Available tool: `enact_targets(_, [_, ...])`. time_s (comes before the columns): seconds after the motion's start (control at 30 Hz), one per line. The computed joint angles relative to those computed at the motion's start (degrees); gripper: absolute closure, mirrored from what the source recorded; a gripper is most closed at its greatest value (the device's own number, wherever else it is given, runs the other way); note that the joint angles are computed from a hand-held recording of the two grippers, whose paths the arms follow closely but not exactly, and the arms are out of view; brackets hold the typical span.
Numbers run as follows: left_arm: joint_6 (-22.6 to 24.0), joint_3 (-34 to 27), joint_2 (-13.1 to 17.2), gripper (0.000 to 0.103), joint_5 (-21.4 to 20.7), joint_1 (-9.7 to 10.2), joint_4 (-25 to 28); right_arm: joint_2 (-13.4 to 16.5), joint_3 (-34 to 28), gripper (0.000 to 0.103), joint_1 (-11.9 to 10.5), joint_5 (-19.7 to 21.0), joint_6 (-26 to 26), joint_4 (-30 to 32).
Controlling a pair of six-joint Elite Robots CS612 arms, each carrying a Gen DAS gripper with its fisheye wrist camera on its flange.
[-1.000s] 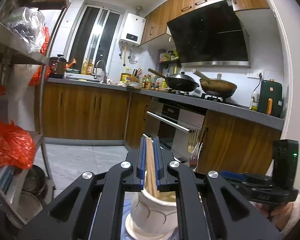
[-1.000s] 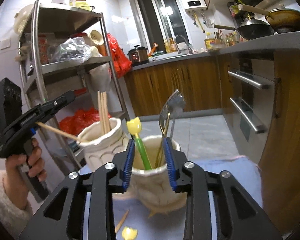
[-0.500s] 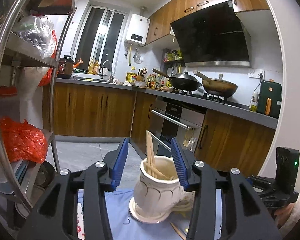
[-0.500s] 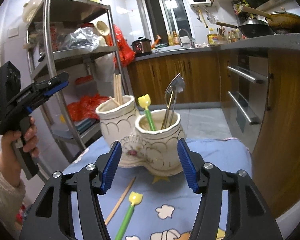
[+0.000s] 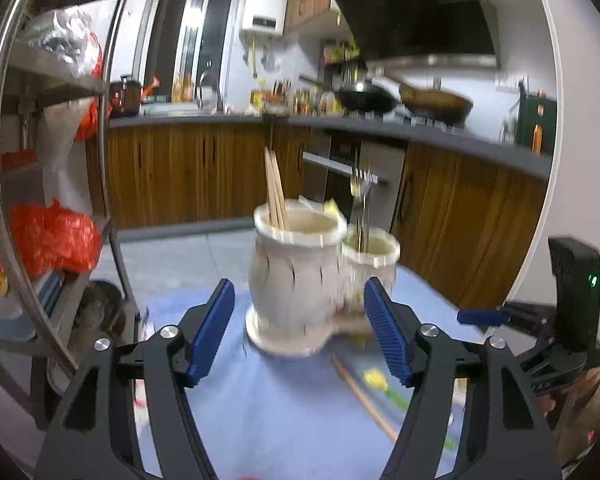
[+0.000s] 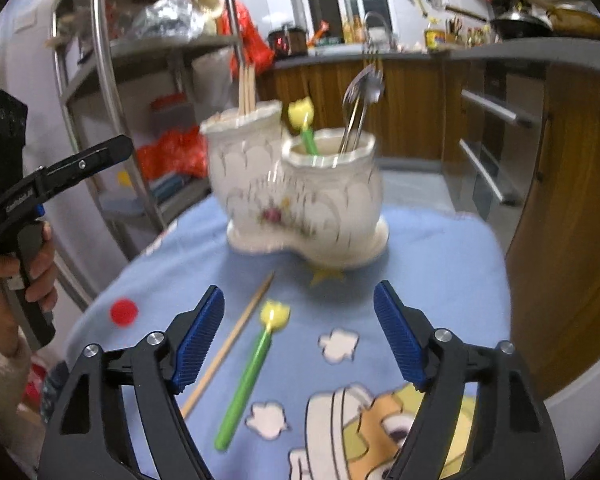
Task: Organize utensils
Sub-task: 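Open both tools and move them back down over the remaining utensils, then grasp the last wooden chopstick with the left tool while the right tool grasps the second tulip spoon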
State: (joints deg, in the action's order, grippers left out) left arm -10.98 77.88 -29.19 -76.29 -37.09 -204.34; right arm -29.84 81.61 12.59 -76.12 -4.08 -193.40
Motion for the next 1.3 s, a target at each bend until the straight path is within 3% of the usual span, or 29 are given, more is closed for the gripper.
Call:
enact_targets(0.3, [-3.16, 1.74, 0.10, 0.033, -1.06, -1.12, 9.01, 0.03, -0.59, 0.025, 0.62, -0.52, -0.21, 9.59])
enact_targets(0.5, [-4.67, 1.96, 0.22, 0.033, -1.39, -1.31, 12.12, 0.02, -1.48, 0.040, 1.03, 0.33, -0.14, 13.64])
enact_targets(0.73, [-4.82, 1.76, 0.44, 0.033, -0.40, -1.56, 14.56, 0.51, -3.75, 0.071, 1.96, -0.38, -1.32, 18.06])
enact_targets(0.87, [-4.59, 1.50, 0.52, 0.033, -0.28, -1.72, 15.47, 1.00, -5.30, 0.078, 2.27, -0.85, -1.00, 21.58])
enact_targets(1.03, [-3.60, 1.24, 0.53, 0.033, 0.27, -2.04, 15.93, 1.51, -5.59, 0.092, 2.33, -2.52, -0.02, 19.86])
enact_targets(1.3, [-4.37, 0.25, 0.37, 0.033, -0.95, -2.44, 19.68, 0.21, -2.91, 0.092, 1.48, -5.81, -0.30, 15.79])
